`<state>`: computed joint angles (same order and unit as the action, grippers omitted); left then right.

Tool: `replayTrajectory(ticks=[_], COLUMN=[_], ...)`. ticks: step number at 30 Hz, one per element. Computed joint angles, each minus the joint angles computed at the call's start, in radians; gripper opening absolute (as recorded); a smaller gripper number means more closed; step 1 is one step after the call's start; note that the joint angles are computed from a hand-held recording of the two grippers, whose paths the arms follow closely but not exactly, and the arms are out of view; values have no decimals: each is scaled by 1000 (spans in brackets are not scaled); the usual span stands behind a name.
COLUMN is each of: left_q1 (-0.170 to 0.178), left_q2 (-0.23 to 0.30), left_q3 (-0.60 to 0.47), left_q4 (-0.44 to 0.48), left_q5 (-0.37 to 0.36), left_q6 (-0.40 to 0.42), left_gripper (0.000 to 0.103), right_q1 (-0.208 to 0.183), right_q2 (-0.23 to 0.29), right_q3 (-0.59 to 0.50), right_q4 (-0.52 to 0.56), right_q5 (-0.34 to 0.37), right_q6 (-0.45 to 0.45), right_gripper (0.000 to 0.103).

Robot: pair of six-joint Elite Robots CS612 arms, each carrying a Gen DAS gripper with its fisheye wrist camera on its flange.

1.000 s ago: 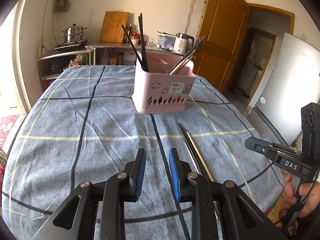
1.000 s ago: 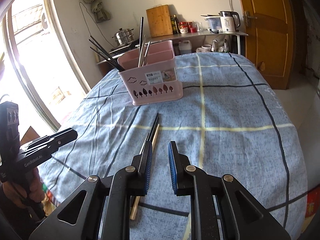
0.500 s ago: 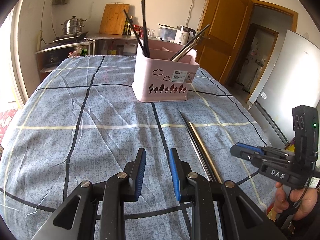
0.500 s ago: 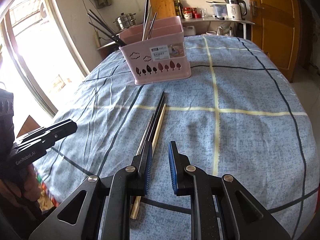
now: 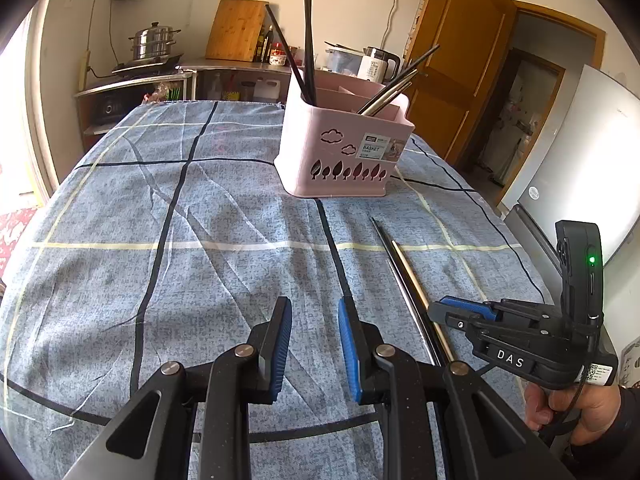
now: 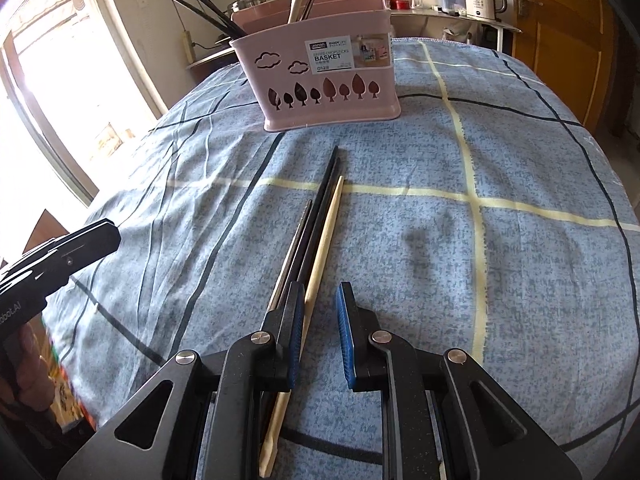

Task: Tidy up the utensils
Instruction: 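Lower the left tool onto a thin metal utensil and close its fingers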

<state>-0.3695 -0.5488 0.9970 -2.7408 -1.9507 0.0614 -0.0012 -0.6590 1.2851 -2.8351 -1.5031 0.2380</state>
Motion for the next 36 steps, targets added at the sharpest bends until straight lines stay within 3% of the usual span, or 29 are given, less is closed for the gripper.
replayTrajectory(ticks=[5, 9, 14, 18, 24, 36], left_q1=[-3, -7, -14, -26, -55, -83], left_q2=[3, 5, 17, 40, 61, 58], left_q3=[-7, -13, -42, -86, -119, -97], left_q4=[19, 37, 86, 152, 223, 182], left_q5=[-2, -6, -26, -46, -15, 64], left_q6=[7, 19, 36, 51, 94, 102], left_gripper=[24, 24, 24, 24, 24, 30], right_q1=[7, 28, 16, 4, -10, -24], right_q2=[11, 22, 12, -4, -31, -47], right_q3=[-30, -61, -39, -11, 42, 81], right_q4=[41, 77, 63, 51, 28, -12], right_q5=[-21, -107, -90, -90, -88, -78], right_q6=[-12, -80, -47, -15, 16, 42], right_gripper=[19, 19, 10, 10, 10, 9])
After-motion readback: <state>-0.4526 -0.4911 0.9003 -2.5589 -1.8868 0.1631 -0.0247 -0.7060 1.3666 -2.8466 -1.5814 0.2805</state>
